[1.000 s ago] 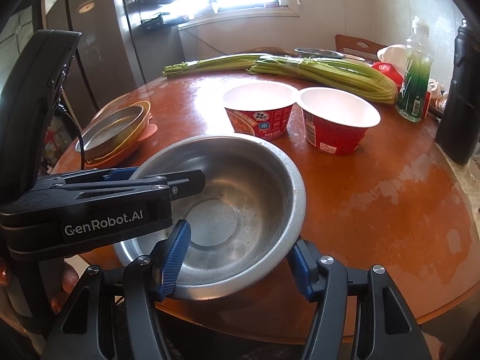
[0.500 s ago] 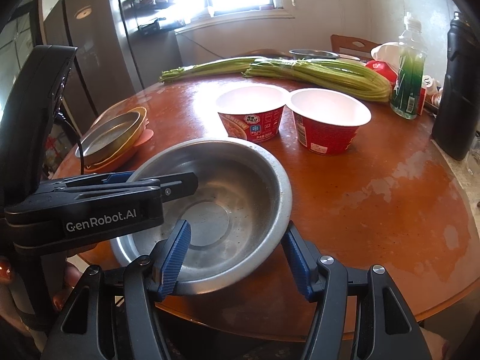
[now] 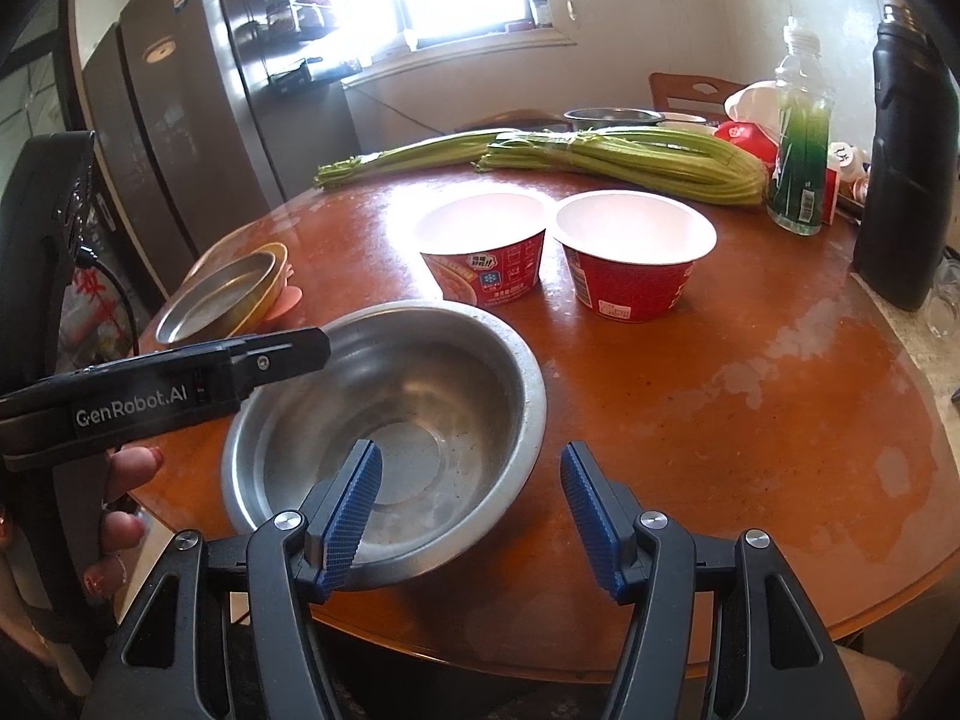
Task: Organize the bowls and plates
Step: 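Move the left gripper to the white paper bowl with red print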
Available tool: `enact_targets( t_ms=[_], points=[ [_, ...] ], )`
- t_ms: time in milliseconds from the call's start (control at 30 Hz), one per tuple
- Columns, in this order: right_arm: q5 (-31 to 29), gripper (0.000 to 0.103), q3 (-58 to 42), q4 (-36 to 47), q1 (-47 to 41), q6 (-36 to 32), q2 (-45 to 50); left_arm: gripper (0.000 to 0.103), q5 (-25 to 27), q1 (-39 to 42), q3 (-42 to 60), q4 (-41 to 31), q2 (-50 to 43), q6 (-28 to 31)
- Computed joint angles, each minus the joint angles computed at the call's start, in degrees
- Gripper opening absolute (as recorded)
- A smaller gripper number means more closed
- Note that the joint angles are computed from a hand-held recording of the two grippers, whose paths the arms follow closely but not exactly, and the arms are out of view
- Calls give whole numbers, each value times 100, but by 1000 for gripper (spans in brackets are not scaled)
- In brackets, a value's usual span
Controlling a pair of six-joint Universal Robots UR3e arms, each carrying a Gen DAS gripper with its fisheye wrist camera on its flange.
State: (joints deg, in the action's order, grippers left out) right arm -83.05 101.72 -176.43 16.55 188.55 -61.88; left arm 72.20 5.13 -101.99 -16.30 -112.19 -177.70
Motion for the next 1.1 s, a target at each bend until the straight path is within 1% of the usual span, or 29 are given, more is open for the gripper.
enact_targets(
  t_ms=[67, 267, 433, 533, 600, 767, 900, 1100],
  points=[
    [38, 65, 91, -108, -98, 18, -52, 58, 0, 1, 39, -14, 46, -43],
    [119, 65, 363, -330, -425, 71, -255, 58, -273, -171, 362, -276, 108, -84],
    [249, 65, 506, -434, -812, 105, -393, 58, -335, -514, 1069, -763, -176, -99],
    [275, 65, 420, -364, -1053, 131, -391, 58, -370, -678, 1657, -1123, -495, -222],
    [189, 65, 272, -257, -1181, 152, -330, 58, -372, -786, 2114, -1359, -747, -301],
    [276, 65, -208, 21, -1503, 226, -96, 58, -540, -940, 3315, -1979, -1480, -481],
    [224, 65, -815, 390, -1571, 158, 210, 58, -680, -1005, 4156, -2440, -2017, -593],
    [278, 65, -1850, 1068, -1589, 25, 760, 58, -686, -1064, 5296, -3095, -2665, -769]
  ],
)
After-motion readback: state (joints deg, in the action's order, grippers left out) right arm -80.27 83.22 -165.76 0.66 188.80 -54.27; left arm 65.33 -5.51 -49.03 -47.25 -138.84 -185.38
